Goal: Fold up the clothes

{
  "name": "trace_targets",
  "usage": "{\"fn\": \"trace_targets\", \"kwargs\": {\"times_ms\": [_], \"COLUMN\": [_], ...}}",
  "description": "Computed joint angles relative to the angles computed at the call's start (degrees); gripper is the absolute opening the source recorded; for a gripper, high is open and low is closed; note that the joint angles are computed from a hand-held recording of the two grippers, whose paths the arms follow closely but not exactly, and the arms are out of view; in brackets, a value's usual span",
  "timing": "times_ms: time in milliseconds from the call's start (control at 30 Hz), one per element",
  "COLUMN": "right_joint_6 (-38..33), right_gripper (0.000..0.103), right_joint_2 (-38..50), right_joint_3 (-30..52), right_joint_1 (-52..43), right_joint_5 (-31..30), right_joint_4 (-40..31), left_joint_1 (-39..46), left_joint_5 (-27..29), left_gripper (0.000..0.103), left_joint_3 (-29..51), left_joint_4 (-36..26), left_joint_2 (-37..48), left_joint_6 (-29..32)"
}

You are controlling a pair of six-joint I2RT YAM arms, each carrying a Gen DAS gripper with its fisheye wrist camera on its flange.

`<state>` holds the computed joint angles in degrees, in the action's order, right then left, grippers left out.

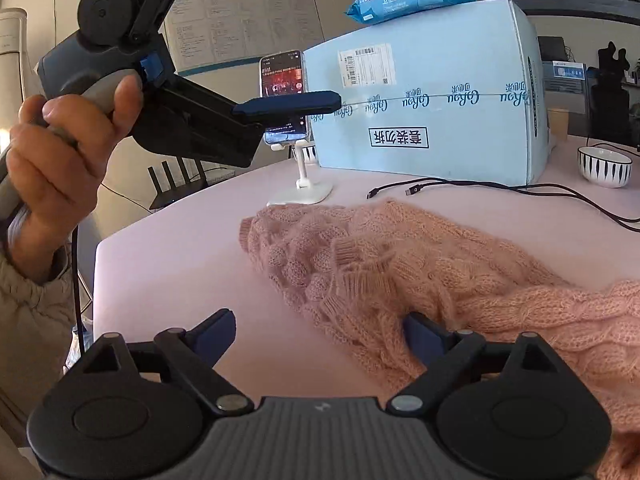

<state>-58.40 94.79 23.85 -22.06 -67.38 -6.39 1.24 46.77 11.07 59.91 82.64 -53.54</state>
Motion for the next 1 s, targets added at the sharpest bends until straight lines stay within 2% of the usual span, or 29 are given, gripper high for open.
{"fn": "trace_targets", "kwargs": {"times_ms": [33,67,100,133,233,267,300,367,400,433,467,500,567,600,667,733,767,833,867,900,933,967,1000], "right_joint_6": [-4.39,-13.91,-19.49,-23.41,-26.22,-22.46,-14.9,-9.93,-6.6,-3.6,3.93,10.82,15.35,12.54,9.5,7.29,10.21,26.2,33.5,37.76,37.98,36.66,33.34], "right_gripper": [0.095,0.096,0.097,0.097,0.097,0.097,0.097,0.097,0.097,0.097,0.097,0.097,0.096,0.096,0.096,0.096,0.096,0.096,0.096,0.096,0.095,0.092,0.09], "right_joint_2": [0.37,1.76,3.67,5.73,9.74,10.49,11.06,14.88,17.84,18.49,17.53,16.83,16.55,17.79,18.03,18.02,15.98,9.81,7.82,7.66,8.74,11.54,16.38], "right_joint_3": [1.97,6.49,8.82,10.85,15.13,15.95,16.5,19.64,22.23,22.34,21.07,19.97,18.41,19.27,19.24,19.22,18.03,12.09,9.66,9.04,9.8,12.22,17.2], "right_joint_1": [-2.02,-6.47,-9.29,-11.81,-21.68,-24.41,-27.09,-29.93,-30.87,-30.5,-30.19,-29.83,-29.67,-30.62,-31.07,-30.88,-29.57,-25.79,-23.26,-20.4,-19.42,-18.48,-17.15], "right_joint_5": [-1.93,-3.56,-3.65,-3.29,-0.25,0.62,1.5,1.97,2.44,2.61,3.98,5.6,5.39,1.7,-3.87,-7.28,-7.3,-2.03,3.1,8.61,9.92,9.73,8.27], "right_joint_4": [-6.64,-21.23,-28.28,-33.2,-40.92,-39.86,-36.69,-37.44,-38.33,-36.12,-30.41,-25.26,-20.27,-22.88,-24.26,-24.83,-20.9,-2.67,5.38,9.47,9.13,5.88,-1.6], "left_joint_1": [-0.9,-1.69,-2.35,-3.5,-7.5,-8.72,-9.93,-11.51,-12.71,-13.29,-13.51,-12.51,-8.49,-7.28,-6.11,-6.56,-5.62,-2.76,-1.37,0.31,2.37,3.72,5.3], "left_joint_5": [0.54,0.96,1.66,1.98,1.78,1.75,1.59,0.73,-2.1,-4.87,-8.5,-9.75,-3.25,-1.41,-0.63,-5.84,-6.36,-5.08,-4.05,-3.05,-2.35,-2.09,-2.19], "left_gripper": [0.09,0.09,0.09,0.09,0.09,0.09,0.09,0.09,0.09,0.09,0.09,0.09,0.09,0.09,0.09,0.09,0.09,0.09,0.09,0.09,0.09,0.09,0.09], "left_joint_3": [0.66,1.5,2.26,3.41,6.62,7.47,8.25,9.14,10.26,10.93,11.77,13.04,13.39,13.18,11.6,8.71,7.16,4.95,4.51,4.36,4.24,4.29,4.14], "left_joint_4": [-1.19,-2.49,-3.69,-4.88,-8.35,-9.3,-9.63,-9.57,-10.12,-10.58,-11.38,-10.91,-4.12,-3.41,-4.52,-9.16,-9.76,-10.29,-11.12,-13.6,-18.58,-22.15,-24.21], "left_joint_2": [0.25,0.69,1.4,2.6,6.34,7.63,9.27,12.1,14.88,16.71,18.77,22.51,27.99,28.04,24.23,15.44,11.72,6.36,4.9,2.99,0.27,-1.33,-1.79], "left_joint_6": [0.42,0.8,1.21,1.75,4.41,5.36,6.04,6.89,8.11,9.33,10.72,10.26,3.87,1.93,2.19,6.5,7.68,8.96,9.35,10.22,12.27,14.04,15.65]}}
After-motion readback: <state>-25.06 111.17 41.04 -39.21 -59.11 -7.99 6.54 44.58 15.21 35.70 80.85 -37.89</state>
